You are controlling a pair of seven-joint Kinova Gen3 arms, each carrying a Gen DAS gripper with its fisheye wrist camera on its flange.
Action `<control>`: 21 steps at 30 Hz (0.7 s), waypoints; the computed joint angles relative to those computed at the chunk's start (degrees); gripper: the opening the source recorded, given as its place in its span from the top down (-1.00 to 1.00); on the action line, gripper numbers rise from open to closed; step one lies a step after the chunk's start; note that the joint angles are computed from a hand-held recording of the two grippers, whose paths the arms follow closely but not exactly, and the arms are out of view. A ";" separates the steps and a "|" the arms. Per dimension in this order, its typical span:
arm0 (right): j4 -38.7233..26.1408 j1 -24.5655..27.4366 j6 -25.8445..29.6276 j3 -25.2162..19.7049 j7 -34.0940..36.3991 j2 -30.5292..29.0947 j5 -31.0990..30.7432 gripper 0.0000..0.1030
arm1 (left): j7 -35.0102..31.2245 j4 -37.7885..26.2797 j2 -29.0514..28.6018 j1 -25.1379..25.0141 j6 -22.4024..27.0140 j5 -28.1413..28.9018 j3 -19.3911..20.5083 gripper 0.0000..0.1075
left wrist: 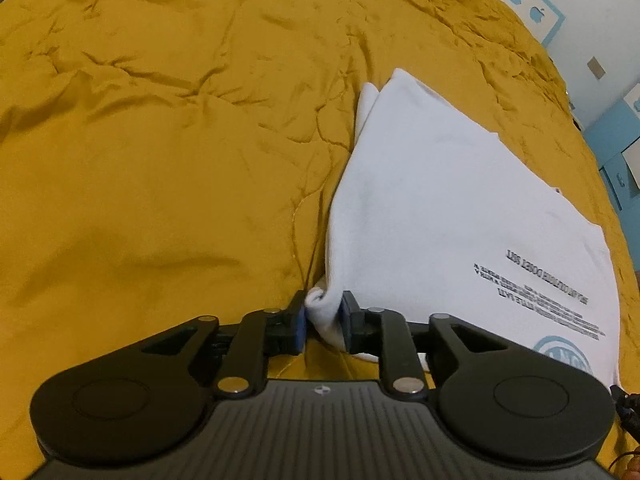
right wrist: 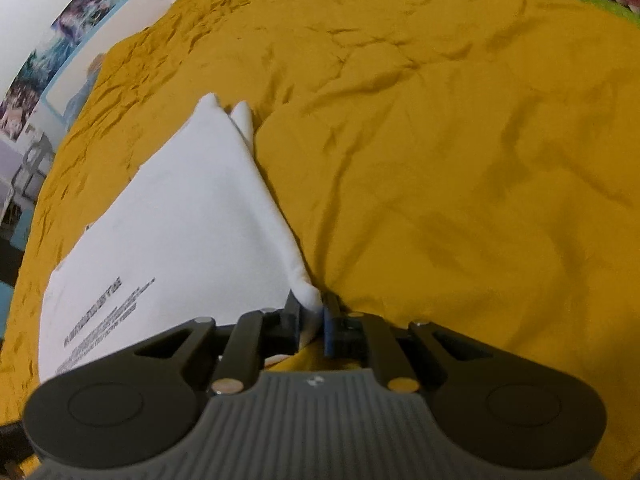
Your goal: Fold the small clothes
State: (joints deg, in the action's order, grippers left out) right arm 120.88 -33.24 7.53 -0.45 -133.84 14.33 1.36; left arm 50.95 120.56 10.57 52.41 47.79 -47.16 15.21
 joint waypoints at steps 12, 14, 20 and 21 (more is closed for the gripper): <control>-2.87 17.86 -3.34 -15.78 13.34 -3.95 -1.30 0.19 | -16.97 -7.16 -1.39 -2.27 6.70 -6.19 1.53 0.20; -5.01 19.98 -4.51 -17.98 18.00 -1.96 -4.22 0.19 | -19.17 -8.91 0.51 -3.07 4.17 -9.27 0.58 0.20; -12.66 28.74 -6.25 -27.99 22.92 7.80 -6.06 -0.02 | -27.63 -14.84 7.55 -5.52 -7.45 -15.19 -4.07 0.20; -14.19 27.78 -5.54 -26.95 23.49 9.05 -5.75 -0.02 | -29.96 -16.81 9.30 -5.86 -8.09 -14.78 -4.67 0.20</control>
State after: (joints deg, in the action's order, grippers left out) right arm 106.69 -5.47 1.98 -27.40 -110.35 23.38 -4.38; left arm 20.99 103.76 19.87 46.55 39.70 -61.94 10.54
